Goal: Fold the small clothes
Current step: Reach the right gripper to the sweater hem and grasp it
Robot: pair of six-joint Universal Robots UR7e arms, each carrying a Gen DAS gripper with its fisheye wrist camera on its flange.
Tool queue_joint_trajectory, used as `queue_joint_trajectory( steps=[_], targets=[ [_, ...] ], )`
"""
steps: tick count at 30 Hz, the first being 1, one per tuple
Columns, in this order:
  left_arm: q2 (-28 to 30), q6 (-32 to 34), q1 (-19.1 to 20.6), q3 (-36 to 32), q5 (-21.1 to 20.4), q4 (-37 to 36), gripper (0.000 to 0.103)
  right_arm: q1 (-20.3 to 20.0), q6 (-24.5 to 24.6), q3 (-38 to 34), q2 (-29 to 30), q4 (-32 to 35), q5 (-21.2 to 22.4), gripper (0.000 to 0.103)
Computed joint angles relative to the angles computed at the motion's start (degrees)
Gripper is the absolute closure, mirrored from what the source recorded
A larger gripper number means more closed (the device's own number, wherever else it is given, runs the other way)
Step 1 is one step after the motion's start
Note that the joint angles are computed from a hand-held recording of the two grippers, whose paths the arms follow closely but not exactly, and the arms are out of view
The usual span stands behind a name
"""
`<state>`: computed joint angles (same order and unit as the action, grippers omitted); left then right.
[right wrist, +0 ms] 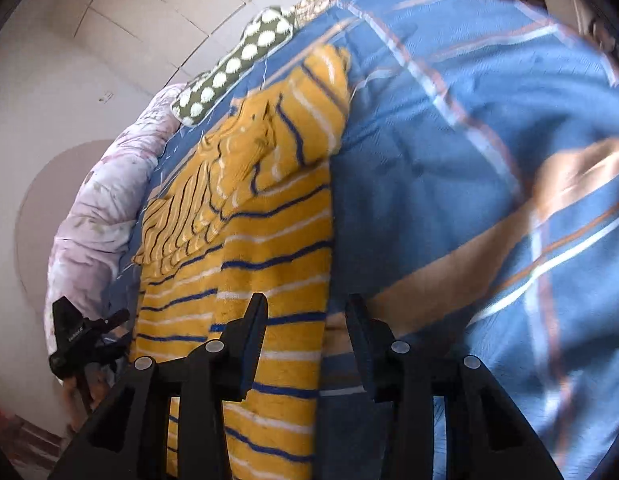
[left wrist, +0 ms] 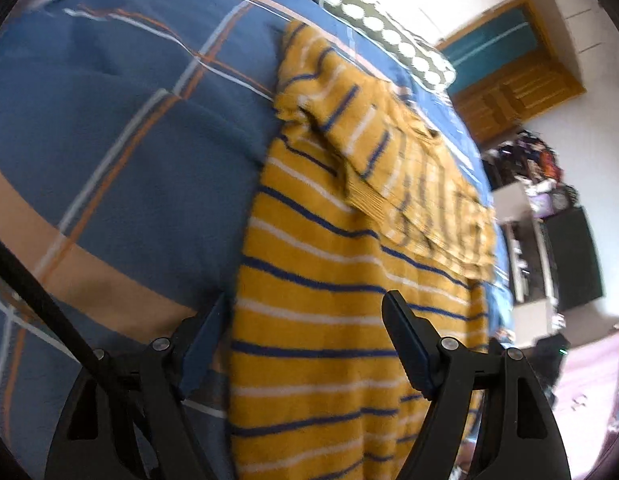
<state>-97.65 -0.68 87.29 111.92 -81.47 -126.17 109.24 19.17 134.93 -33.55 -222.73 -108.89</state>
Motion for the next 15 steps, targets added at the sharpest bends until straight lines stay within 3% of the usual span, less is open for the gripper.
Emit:
queue_joint_trajectory(
  steps=[1, 6, 9, 15],
  targets=[
    [-0.1, 0.4, 0.8, -0.1, -1.7, 0.3, 0.03, -0.1, -0.2, -0.3, 0.6, 0.0, 0.9, 0.059],
    [-0.3, -1.7, 6.8, -0.1, -13.5, 2.0, 0.06, 0.7, -0.3, -1.3, 3.1, -0.4, 3.3, 0.058],
    [-1.7, -1.2, 8.5, 1.5, -17.0, 2.0, 0.063, -0.1, 0.5, -0.3, 5.0, -3.9, 6.5, 0.058],
    [-7.0, 0.7, 7.5, 6.4, -17.7, 2.2, 0.063, 0.3, 1.2, 2.0, 7.7, -9.5, 9.5, 0.058]
  ],
)
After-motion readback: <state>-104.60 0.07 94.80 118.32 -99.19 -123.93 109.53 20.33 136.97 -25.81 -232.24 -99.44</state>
